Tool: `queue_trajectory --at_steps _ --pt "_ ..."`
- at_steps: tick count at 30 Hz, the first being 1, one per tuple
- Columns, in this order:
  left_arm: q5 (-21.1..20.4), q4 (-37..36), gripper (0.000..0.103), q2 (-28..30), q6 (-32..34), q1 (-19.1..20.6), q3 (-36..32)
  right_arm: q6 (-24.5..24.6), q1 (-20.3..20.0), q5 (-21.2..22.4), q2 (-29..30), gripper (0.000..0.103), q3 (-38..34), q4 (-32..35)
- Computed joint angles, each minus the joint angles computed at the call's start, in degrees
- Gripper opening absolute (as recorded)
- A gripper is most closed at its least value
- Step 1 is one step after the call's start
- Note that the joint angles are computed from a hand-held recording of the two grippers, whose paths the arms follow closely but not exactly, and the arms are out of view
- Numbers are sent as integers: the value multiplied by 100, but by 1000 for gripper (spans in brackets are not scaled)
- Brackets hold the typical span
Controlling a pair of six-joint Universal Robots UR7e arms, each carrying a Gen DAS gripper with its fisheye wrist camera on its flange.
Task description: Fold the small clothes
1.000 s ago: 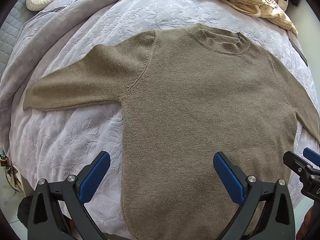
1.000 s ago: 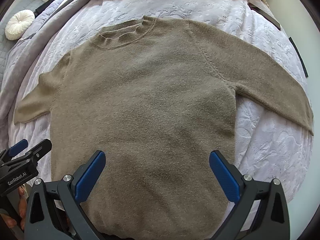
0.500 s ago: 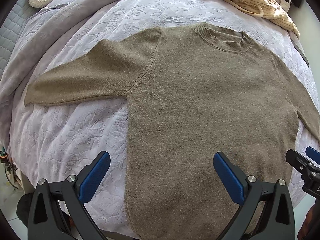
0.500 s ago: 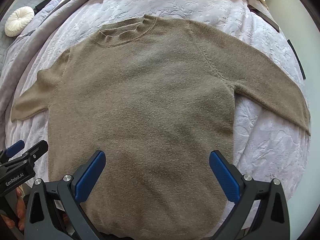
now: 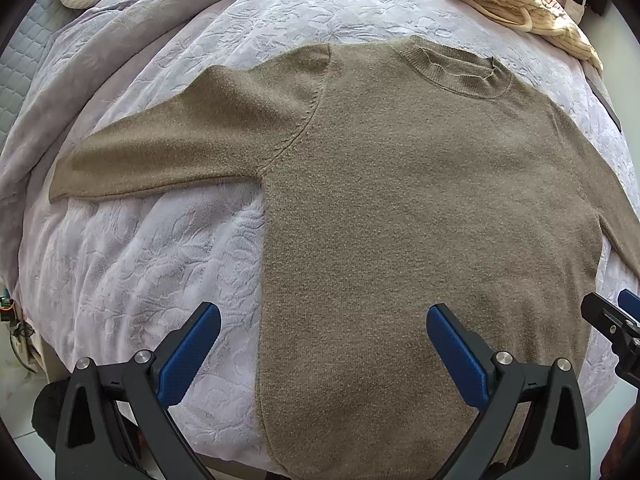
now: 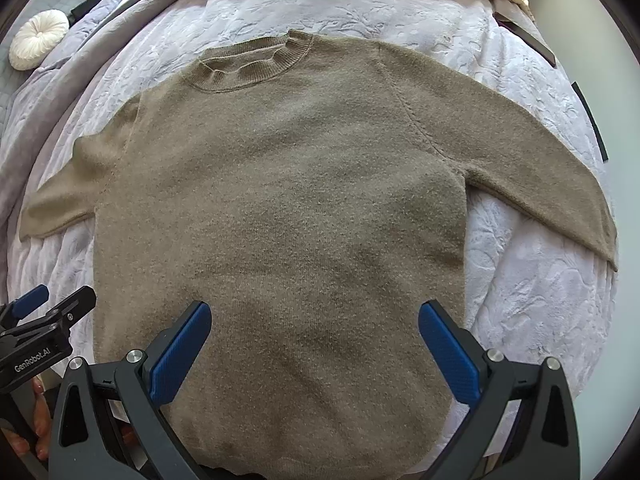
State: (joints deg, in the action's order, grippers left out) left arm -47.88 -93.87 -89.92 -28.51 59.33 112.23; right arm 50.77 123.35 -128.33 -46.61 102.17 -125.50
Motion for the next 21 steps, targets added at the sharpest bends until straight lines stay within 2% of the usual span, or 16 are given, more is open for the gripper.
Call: queue_trajectory --at_steps 6,21 --pt "4 2 103 -15 -6 47 -19 -74 -21 82 -1 103 24 -103" --pt "14 1 103 -22 30 270 -78 -140 10 -130 231 103 -210 45"
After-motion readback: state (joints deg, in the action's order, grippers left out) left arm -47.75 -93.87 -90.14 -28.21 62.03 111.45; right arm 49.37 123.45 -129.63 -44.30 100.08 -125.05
